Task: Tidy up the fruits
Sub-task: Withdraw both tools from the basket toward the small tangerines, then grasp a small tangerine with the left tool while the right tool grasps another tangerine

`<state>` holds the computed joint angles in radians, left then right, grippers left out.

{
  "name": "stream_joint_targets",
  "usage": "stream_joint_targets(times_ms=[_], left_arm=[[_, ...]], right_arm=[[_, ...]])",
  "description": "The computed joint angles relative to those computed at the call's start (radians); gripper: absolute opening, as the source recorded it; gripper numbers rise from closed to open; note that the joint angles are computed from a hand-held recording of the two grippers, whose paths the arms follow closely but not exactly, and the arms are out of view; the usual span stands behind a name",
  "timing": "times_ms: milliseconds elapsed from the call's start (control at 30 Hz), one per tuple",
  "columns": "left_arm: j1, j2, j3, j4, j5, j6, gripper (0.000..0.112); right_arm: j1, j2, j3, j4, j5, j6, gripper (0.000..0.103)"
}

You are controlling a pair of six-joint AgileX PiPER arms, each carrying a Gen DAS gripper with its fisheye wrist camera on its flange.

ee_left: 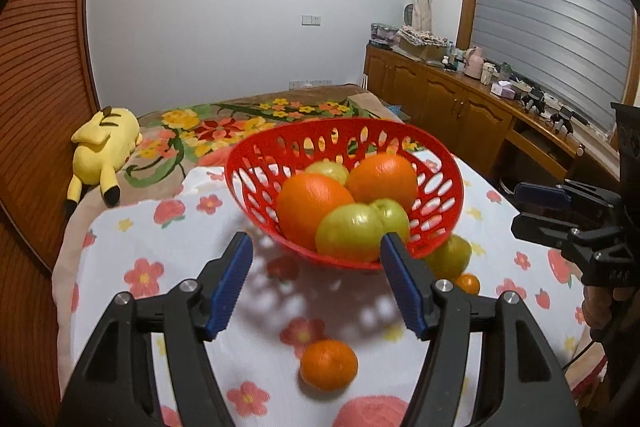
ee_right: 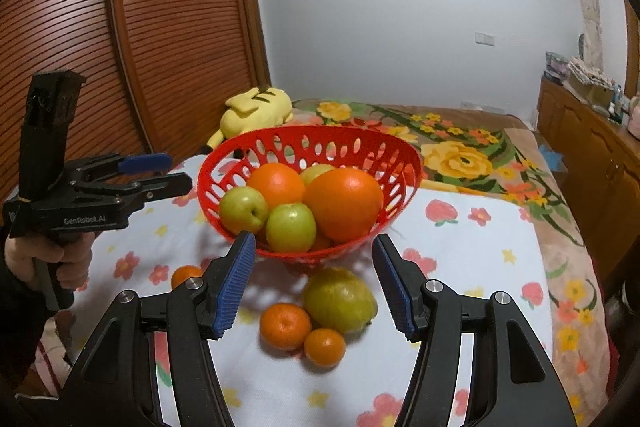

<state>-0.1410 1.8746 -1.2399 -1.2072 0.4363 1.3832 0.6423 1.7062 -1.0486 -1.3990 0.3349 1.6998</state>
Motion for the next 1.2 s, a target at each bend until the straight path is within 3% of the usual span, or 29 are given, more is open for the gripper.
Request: stream_joint_targets(times_ms=[500, 1000, 1200], left_arm=[[-0.003, 0.08, 0.108, -0.069, -0.025, 0.101, 0.066], [0.0, 0.121, 0.127, -0.074, -0.022, 0.126, 0.064], [-0.002, 0.139, 0.116, -0.05, -0.013, 0.112, 0.056]], right_arm=[[0.002, 0.045, 0.085, -0.186, -0.043, 0.262, 0.062], [0.014, 0.154, 0.02, -0.138, -0.092, 0.215, 0.058], [0.011, 0.174, 0.013, -0.168, -0.103, 0.249, 0.058]])
